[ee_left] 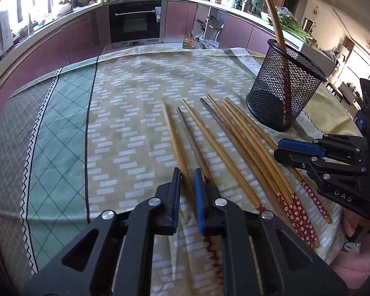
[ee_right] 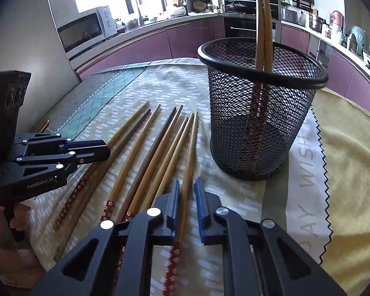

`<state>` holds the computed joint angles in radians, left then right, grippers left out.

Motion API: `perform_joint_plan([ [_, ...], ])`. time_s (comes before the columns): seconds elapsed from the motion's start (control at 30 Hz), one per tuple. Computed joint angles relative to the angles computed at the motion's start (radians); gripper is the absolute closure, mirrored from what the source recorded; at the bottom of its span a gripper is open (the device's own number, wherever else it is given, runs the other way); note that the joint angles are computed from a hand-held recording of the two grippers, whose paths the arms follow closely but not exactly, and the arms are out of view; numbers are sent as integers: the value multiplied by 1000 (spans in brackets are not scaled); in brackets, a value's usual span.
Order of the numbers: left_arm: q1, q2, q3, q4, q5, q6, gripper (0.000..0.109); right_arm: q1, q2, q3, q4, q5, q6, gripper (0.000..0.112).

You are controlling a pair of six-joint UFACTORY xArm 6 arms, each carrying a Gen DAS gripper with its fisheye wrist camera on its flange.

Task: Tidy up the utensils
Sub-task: 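Close the left tool on a chopstick while the right tool grasps another chopstick, then lift the left tool's chopstick upright over the mesh holder while the right tool carries its own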

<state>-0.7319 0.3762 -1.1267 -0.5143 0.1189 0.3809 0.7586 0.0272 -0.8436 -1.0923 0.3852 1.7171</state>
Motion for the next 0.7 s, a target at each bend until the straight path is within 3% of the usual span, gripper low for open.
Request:
perform_joint_plan([
  [0.47,-24,-67,51,-255,-9,203,101,-16,-59,55,-106,-65,122,107],
  [0.7,-34,-133,56,-507,41,439,101,-15,-117,78,-192,-88,184,107],
])
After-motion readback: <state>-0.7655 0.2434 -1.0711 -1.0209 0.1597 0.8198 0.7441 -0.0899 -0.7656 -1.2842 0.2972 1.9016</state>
